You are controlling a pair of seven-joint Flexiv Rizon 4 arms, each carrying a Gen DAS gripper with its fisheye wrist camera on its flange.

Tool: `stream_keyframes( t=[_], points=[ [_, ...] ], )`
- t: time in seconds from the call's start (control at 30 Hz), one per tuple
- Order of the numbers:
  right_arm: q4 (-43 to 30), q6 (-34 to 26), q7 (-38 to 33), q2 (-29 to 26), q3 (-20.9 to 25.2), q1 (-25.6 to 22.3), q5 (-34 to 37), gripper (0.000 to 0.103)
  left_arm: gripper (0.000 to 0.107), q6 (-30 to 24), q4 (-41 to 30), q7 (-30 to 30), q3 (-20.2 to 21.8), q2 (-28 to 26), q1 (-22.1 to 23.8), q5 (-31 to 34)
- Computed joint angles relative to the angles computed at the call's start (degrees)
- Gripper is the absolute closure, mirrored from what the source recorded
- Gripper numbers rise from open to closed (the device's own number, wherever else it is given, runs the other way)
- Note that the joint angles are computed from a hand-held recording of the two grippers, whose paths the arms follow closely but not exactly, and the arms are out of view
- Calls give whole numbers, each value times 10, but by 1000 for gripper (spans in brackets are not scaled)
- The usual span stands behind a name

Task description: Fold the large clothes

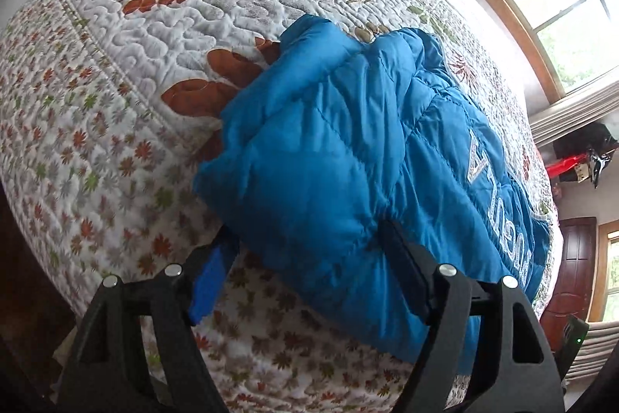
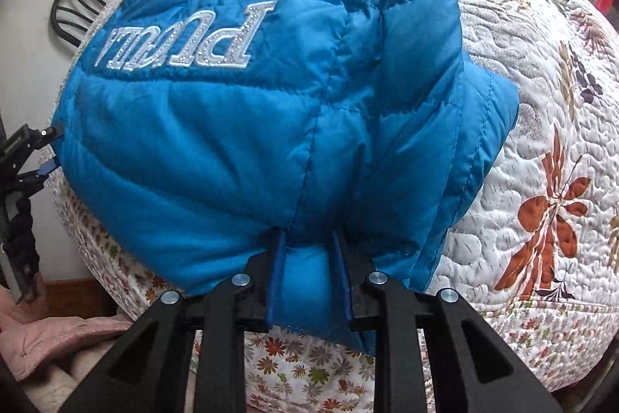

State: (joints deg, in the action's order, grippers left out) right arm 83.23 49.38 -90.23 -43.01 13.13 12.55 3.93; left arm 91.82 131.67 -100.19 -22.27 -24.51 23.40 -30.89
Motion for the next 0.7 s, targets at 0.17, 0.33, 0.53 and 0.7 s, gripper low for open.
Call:
stream_keyframes(
  t=[0.17,0.33,0.53,0.7],
  points=[
    [-10,-7,0,-6,-2,-3,1,80,30,26,4,5,-87,-33,79,3],
    [-15,-13,8,-8,-4,0,-1,80,50,52,9,-16,-141,-54,134,40],
    [-42,-39,13,-20,-7,5,-6,80,80,121,41,-50,-226,-82,223,112],
    [-58,-53,14,-27,-8,7,-6,80,82,160,62,-74,-280,-152,308,195]
  ],
)
